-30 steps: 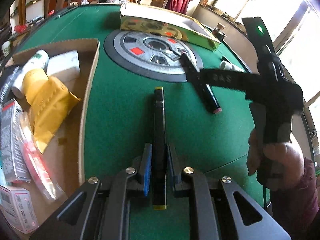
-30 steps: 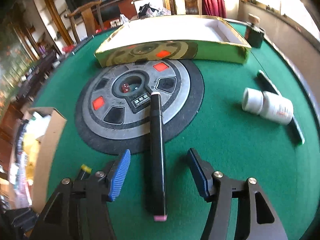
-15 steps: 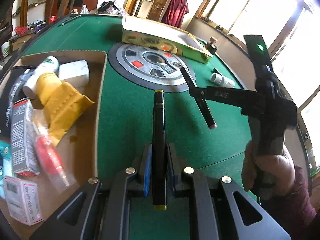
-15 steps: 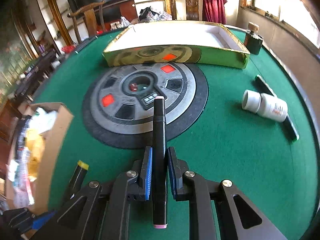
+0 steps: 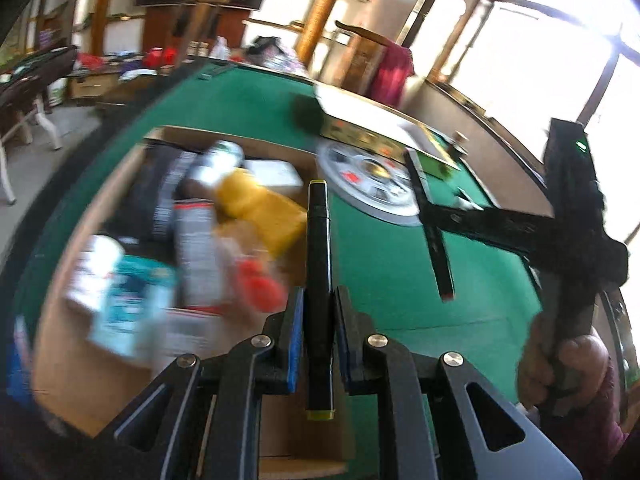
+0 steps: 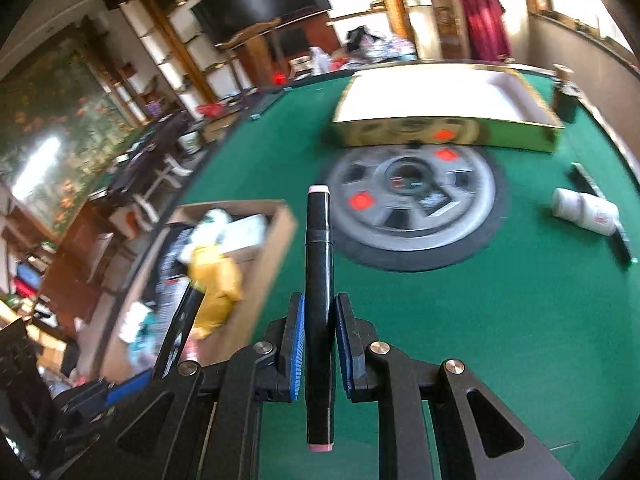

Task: Organize objects
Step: 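Carry the markers into the box with both grippers, then open both grippers to drop the markers into the box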

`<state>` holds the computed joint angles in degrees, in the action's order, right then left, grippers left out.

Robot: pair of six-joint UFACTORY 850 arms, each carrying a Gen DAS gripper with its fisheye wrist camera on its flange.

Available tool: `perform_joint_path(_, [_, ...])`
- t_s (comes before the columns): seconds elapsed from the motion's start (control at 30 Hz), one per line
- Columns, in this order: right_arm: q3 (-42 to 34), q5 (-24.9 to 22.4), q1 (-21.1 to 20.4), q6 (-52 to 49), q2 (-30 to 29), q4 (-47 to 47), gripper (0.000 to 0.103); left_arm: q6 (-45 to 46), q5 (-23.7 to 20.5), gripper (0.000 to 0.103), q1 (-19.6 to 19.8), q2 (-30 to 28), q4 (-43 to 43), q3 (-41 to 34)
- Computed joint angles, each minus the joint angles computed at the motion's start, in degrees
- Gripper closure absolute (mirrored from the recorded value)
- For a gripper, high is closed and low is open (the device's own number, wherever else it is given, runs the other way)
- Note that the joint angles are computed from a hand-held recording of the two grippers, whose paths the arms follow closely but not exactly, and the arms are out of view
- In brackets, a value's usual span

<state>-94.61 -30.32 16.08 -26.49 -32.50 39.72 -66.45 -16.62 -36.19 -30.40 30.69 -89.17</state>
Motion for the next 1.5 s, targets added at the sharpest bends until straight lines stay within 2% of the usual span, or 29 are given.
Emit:
perform_joint_path(0.13, [-1.7, -3.73, 1.98, -2.72, -1.23, 4.42, 0.086, -8.49, -2.32, 0.089, 1.4, 2.46, 7.47, 3.91])
perform_joint_path(0.33, [-4.06, -7.07, 5.16, -2.98, -3.8, 5.85, 0.084, -11.29, -3.79, 0.088, 3.32, 3.88, 8.33, 7.79])
perform_joint_path(0.43, [-5.21, -8.02, 6.62, -2.54, -5.09, 4.79, 0.084, -15.07, -4.74, 0.088, 3.25, 4.95, 12.85, 9.48])
perform_joint_path(0.57, [-6.91, -8.27, 7.78, -0.25, -6.76, 1.8, 0.084, -14.73, -4.64, 0.088, 3.28, 5.07, 13.15, 10.2])
perform_joint_path(0.7, [-9.14, -11.4, 7.53, 0.35, -8.78, 1.16, 0.083, -13.17, -3.56, 0.088, 3.53, 4.74, 11.78, 10.41])
perform_joint_path(0.9, [-10.83, -13.77, 8.07, 0.77, -10.49, -0.31, 0.081, -15.08, -5.49, 0.087, 2.75, 4.87, 15.15, 10.12])
perform_joint_path(0.97, [-11.01, -14.45, 8.29, 0.53, -10.72, -0.74, 0.075, -16.63, -6.36, 0.077, 2.39, 5.19, 17.04, 10.12])
perform_joint_path(1.0, [-10.96, -14.57, 8.54, 0.52, -10.72, -1.24, 0.074, -17.87, -7.02, 0.064, 2.17, 5.44, 18.35, 10.18])
perform_joint_path(1.03, [-10.8, -14.49, 8.68, 0.46, -10.62, -1.48, 0.071, -19.87, -7.96, 0.046, 1.84, 5.8, 20.38, 10.32])
perform_joint_path(1.1, [-10.06, -14.15, 8.84, -0.04, -10.05, -1.58, 0.069, -23.1, -9.13, 0.027, 1.35, 6.36, 23.57, 10.5])
perform_joint_path(1.2, [-7.99, -12.52, 8.63, -1.88, -8.45, 0.39, 0.06, -26.06, -12.53, 0.02, 0.18, 6.79, 27.71, 9.92])
perform_joint_path(1.27, [-6.44, -10.96, 8.37, -2.94, -7.15, 1.26, 0.044, -26.46, -15.09, 0.016, -0.69, 6.65, 29.33, 9.07])
perform_joint_path(1.37, [-3.42, -8.09, 7.71, -5.67, -4.59, 3.79, 0.028, -26.0, -17.64, 0.014, -1.66, 6.16, 30.18, 7.63])
perform_joint_path(1.5, [-0.12, -4.19, 7.14, -7.84, -1.44, 5.86, 0.017, -24.73, -20.81, 0.013, -2.53, 5.25, 29.76, 5.89])
